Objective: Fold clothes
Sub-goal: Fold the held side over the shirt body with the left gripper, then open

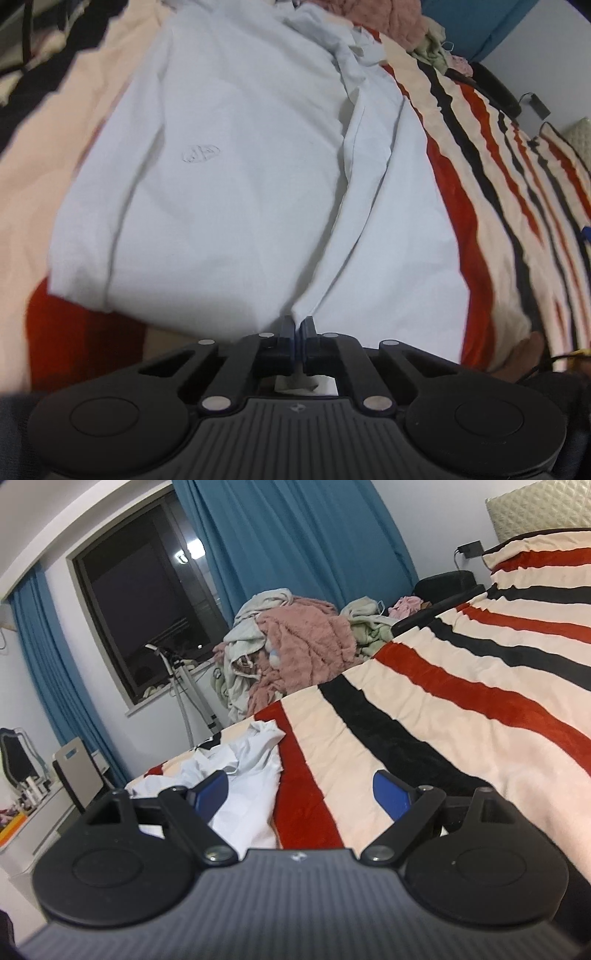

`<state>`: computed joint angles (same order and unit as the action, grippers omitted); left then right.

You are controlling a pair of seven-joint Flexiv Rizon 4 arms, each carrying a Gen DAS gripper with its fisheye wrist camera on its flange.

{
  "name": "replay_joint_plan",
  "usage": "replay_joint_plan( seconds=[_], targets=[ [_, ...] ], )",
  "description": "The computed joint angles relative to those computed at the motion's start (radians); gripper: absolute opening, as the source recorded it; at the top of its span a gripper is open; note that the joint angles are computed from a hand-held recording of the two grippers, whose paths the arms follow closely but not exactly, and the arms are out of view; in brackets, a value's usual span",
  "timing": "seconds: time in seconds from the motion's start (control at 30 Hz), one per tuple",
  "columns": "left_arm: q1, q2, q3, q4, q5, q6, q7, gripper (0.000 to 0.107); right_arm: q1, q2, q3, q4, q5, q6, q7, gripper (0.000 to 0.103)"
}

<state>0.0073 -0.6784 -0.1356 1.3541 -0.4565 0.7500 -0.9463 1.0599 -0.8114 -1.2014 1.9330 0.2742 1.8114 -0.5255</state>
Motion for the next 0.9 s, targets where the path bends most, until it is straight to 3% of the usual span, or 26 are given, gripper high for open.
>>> replay_joint_plan(
  seconds=[0.17,0.27,0.33,0.4,0.67,0.9],
  targets=[
    [0.005,0.062,-0.032,0.122,-0.027,0.16,0.118,0.006,-0.013,0.018,0.026,-0.006,-0.011,0.006,-0.02,0.087],
    [0.015,0.09,-0.057,0.167,-0.075,0.216,0.164,0.024,-0.016,0.021,0.032,-0.01,-0.014,0.006,-0.03,0.087],
    [0.025,0.112,-0.081,0.2,-0.124,0.255,0.202,0.051,-0.015,0.021,0.033,-0.011,-0.014,0.009,-0.037,0.087],
    [0.028,0.121,-0.102,0.219,-0.165,0.302,0.251,0.061,-0.015,0.015,0.032,-0.013,-0.009,0.02,-0.045,0.087],
    [0.041,0.138,-0.236,0.268,-0.343,0.55,0.478,0.083,0.009,-0.016,0.005,-0.023,-0.004,0.024,-0.102,0.087],
    [0.037,0.09,-0.343,0.155,-0.45,0.646,0.58,0.101,0.011,-0.023,0.008,-0.035,-0.003,0.027,-0.142,0.087]
  ],
)
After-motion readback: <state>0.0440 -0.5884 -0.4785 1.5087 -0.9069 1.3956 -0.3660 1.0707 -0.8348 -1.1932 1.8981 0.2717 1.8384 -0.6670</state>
